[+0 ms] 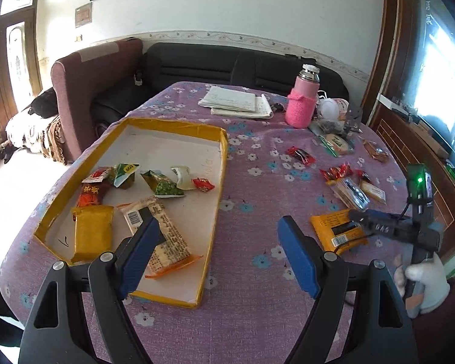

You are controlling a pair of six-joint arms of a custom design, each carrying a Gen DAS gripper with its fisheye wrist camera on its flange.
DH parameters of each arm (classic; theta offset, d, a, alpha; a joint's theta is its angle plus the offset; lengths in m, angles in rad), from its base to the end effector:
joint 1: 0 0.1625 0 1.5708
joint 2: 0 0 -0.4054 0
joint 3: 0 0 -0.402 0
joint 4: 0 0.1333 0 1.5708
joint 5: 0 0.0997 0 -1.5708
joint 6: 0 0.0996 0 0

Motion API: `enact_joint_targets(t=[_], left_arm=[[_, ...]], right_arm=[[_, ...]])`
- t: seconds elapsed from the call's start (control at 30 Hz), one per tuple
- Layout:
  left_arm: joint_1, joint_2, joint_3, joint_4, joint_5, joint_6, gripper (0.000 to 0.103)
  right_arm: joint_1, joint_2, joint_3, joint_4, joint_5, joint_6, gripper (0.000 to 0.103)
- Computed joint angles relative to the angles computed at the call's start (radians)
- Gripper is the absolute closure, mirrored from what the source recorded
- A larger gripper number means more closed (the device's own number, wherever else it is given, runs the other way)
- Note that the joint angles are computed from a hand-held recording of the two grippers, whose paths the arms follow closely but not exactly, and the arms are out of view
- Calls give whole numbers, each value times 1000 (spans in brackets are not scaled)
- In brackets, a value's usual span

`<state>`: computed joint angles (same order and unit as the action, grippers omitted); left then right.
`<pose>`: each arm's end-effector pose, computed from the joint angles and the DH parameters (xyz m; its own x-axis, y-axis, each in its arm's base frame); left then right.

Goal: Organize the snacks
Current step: 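Move both tools to the orange wafer pack and cracker pack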

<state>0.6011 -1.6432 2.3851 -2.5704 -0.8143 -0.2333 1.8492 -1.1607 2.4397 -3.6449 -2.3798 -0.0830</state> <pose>-0.2009 -0.3823 0.2506 -0.7249 0.3608 -0.5868 0.6474 0.6478 -0.4014 0.1677 -0.3641 0.1723 -0.7869 0.2502 0.5641 -0.2586 0.6964 -0.6695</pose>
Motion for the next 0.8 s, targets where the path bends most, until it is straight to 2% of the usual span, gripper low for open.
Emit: enact_joint_targets(t=[0.1, 0.13, 0.23, 0.3, 0.4, 0.43, 0.53, 0.6, 0.73, 0.77, 0.8], left_arm=[[4, -7, 3, 3, -10, 12, 22], [6, -10, 4, 6, -13, 18, 22], [20, -21, -1, 13, -35, 37, 22], [30, -26, -3, 4, -52, 38, 22], [55, -9, -8, -16, -121, 42, 22], [60, 13, -12, -12, -144, 43, 22], [51, 61, -12, 0, -180, 47, 22], [42, 79, -9, -3, -207, 67, 22], [15, 115, -11, -7, -235, 126, 22], [16, 127, -18, -12, -246, 138, 22], [18, 141, -26, -19, -260, 153, 23]], right_arm=[[14, 8, 17, 44, 124, -2, 45], [26, 17, 22, 26, 128, -6, 47], [30, -14, 78, -78, 180, 5, 46], [33, -61, 122, -145, 164, 25, 45], [42, -113, 163, -223, 74, 37, 43], [36, -135, 182, -229, 65, 55, 43], [-6, -181, 215, -210, 101, 82, 43], [-30, -161, 206, -211, 129, 76, 43], [-78, -139, 180, -149, 283, 63, 43], [-74, -113, 168, -160, 291, 55, 43], [-63, -81, 155, -195, 264, 45, 43]])
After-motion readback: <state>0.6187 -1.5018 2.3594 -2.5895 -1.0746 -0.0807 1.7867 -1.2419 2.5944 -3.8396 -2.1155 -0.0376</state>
